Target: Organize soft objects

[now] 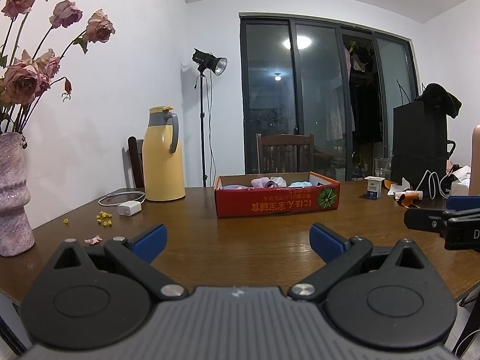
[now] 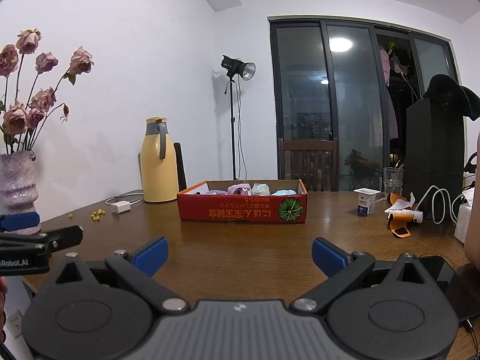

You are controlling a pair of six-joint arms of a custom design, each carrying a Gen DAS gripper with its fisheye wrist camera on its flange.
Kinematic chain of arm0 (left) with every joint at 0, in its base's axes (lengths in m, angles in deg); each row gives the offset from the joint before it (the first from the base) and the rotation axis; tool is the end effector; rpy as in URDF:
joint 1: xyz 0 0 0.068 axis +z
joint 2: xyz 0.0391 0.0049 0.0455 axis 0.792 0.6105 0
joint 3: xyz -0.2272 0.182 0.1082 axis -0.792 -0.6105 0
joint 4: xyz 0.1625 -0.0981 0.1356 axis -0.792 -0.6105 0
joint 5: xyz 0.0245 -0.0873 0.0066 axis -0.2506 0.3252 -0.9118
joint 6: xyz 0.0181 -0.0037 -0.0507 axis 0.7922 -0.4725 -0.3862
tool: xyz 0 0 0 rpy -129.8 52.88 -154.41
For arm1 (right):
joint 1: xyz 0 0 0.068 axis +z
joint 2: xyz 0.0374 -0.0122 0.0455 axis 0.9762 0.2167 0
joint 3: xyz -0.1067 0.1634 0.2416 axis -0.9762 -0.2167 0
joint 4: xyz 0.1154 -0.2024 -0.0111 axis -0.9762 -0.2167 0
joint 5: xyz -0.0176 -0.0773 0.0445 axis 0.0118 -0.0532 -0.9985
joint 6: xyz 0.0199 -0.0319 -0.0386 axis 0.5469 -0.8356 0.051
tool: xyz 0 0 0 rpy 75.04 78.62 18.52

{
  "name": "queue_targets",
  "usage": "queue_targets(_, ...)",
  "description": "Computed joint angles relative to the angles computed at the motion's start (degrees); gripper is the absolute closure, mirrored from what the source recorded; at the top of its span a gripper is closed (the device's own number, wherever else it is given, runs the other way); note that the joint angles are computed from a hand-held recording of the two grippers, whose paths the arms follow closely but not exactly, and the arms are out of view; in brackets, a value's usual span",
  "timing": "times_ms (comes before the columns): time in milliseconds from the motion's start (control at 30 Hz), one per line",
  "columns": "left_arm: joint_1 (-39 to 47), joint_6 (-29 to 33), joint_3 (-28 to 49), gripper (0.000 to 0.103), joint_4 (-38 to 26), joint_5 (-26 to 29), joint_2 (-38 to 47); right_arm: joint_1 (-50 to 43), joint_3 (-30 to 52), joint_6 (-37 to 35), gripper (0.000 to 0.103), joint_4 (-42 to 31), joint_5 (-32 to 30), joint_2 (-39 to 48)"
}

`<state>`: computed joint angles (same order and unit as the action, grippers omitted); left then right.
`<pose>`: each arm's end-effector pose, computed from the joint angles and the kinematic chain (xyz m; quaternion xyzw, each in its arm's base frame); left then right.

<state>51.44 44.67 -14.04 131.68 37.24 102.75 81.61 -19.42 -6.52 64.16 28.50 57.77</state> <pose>0.3356 -0.0161 0.1290 0.1422 0.7465 -0.0881 0.6440 0.2727 0.0147 0.1586 0.0538 0.7631 0.0022 0.6440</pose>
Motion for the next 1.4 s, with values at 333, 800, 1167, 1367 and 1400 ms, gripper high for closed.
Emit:
queue_targets(333,0.22,-0.18,-0.04,0.000,0.36,0.36,0.09,0.09,-0.12,0.05,0.000,0.30,0.27,0.21)
queue_targets(800,0.25,-0.28,0.02,0.000,0.43,0.34,-0.02,0.64,0.02,0.00,0.000,0.03,0.76,0.20)
queue_targets(1167,0.32,-0.49,-0.44,0.000,1.38,0.38,-0.30,1.29,-0.01,-0.07,0.000,-0.09,1.70,-0.19)
queue_targets(1367,0.25,-0.75,-0.78,0.000,2.65,0.07,-0.06,1.32,-0.07,-0.09,0.000,-0.19,1.74,-0.29)
queue_targets(1400,0.27,-0.76,-0.80,0.000,2.82,0.13,-0.02,1.32,-0.07,-0.09,0.000,-0.19,1.74,-0.29)
